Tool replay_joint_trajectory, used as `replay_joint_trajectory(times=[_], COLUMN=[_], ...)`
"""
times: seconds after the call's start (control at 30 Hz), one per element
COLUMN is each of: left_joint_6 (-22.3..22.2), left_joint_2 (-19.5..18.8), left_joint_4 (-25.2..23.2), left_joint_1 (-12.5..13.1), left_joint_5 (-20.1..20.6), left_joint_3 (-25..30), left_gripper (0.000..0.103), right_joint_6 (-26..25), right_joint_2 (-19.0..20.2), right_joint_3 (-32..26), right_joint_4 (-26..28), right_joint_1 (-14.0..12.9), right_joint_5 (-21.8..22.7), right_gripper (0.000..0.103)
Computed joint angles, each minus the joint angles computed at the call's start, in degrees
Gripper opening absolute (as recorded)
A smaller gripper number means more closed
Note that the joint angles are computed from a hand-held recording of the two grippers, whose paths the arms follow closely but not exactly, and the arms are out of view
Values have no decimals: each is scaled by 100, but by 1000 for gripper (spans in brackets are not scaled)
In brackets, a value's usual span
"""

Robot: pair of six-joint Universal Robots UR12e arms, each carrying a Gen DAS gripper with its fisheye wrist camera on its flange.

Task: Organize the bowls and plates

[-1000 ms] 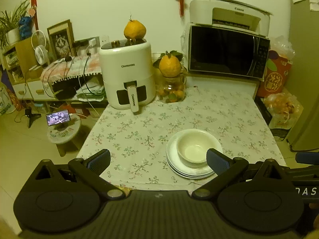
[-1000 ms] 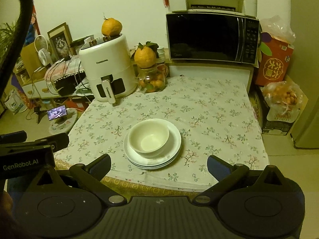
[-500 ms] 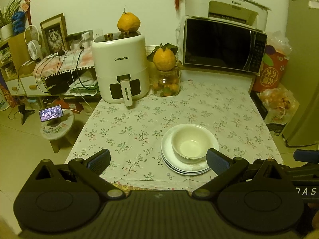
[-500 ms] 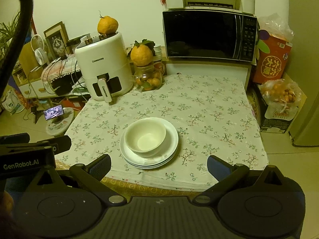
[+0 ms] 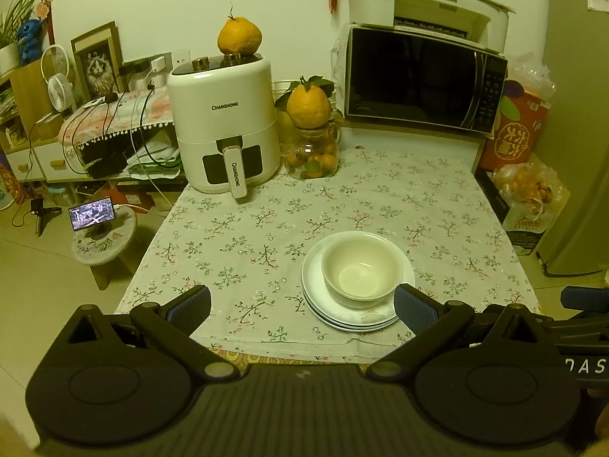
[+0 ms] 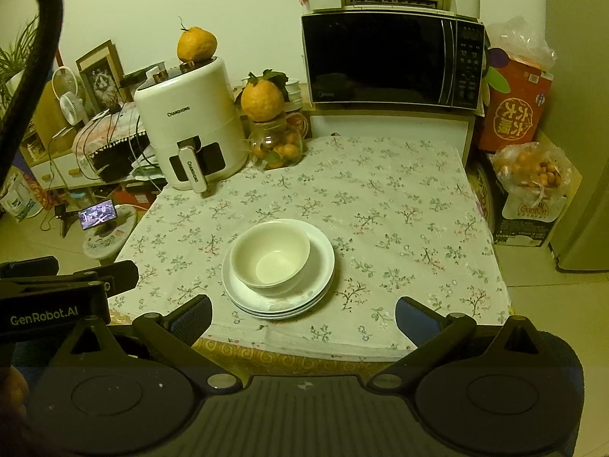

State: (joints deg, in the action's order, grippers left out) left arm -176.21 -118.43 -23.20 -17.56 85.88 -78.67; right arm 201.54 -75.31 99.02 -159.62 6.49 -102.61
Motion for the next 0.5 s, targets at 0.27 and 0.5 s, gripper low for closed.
replay_joint_trajectory(times=[0.27, 0.5], left_joint_6=[-4, 10], left_joint_2=[-7, -20], left_joint_4=[-45, -104], left_joint_1=[-7, -10], left_joint_5=[-15, -8], left_joint_3=[14, 45], left_gripper=[103, 103], right_joint_6=[-18, -4], right_joint_2=[4, 3], right_joint_3=[8, 18], right_joint_4=[-16, -16], right_joint_1=[-16, -24], right_joint_5=[29, 49], right_gripper=[101, 101])
